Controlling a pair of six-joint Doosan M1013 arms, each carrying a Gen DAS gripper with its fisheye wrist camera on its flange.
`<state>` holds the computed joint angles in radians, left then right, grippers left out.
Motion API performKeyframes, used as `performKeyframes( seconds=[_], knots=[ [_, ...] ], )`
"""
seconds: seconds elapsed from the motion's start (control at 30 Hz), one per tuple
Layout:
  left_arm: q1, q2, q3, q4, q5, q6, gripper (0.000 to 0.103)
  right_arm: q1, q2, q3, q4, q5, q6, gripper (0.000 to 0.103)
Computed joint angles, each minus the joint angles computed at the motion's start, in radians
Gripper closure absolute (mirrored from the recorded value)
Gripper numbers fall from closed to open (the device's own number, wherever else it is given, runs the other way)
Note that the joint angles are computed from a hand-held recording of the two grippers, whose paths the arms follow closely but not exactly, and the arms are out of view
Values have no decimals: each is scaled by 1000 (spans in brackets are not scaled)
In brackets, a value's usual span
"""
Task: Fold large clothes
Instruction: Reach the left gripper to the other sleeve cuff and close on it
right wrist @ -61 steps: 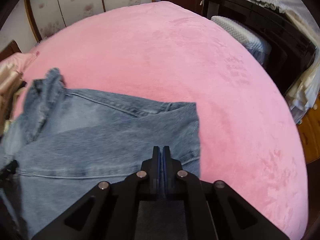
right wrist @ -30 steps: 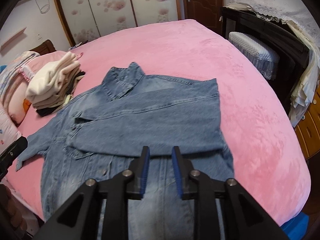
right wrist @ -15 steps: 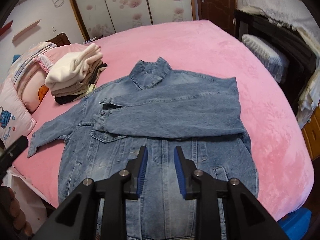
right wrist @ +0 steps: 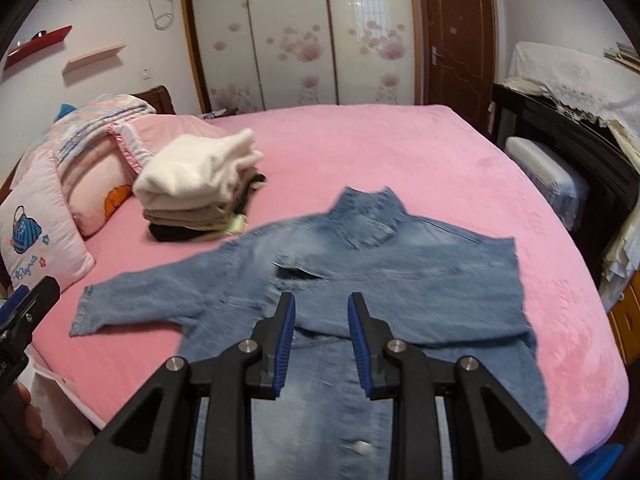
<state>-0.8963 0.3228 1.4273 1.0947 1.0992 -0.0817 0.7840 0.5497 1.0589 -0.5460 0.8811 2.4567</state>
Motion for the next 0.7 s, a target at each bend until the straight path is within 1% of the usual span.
performKeyframes(
  seconds=[0.1,0.2,0.23,0.3,0.4,0.47,0.6,0.67,0.7],
  knots=[
    [31,-30,50,4,-14,-68,1,19,68,-106,10,66,-61,76],
    [69,-50,87,-24,-34,-92,1,39,134,-210,-23,141,-116,76],
    [79,-55,97,-34,-37,-92,1,44,154,-240,-27,154,-133,76],
    [107,-61,125,-43,-55,-106,1,47,181,-281,-9,155,-170,76],
    [141,-56,147,-69,-51,-135,1,48,224,-342,44,144,-225,76],
    [176,-59,178,-99,-97,-177,1,50,260,-396,72,149,-259,76],
    [242,-55,223,-196,-211,-214,1,58,322,-485,100,169,-323,76],
    [262,-49,240,-221,-235,-243,1,61,354,-532,121,183,-361,76],
    [277,-46,256,-237,-261,-269,1,61,371,-557,141,189,-390,76]
  ],
)
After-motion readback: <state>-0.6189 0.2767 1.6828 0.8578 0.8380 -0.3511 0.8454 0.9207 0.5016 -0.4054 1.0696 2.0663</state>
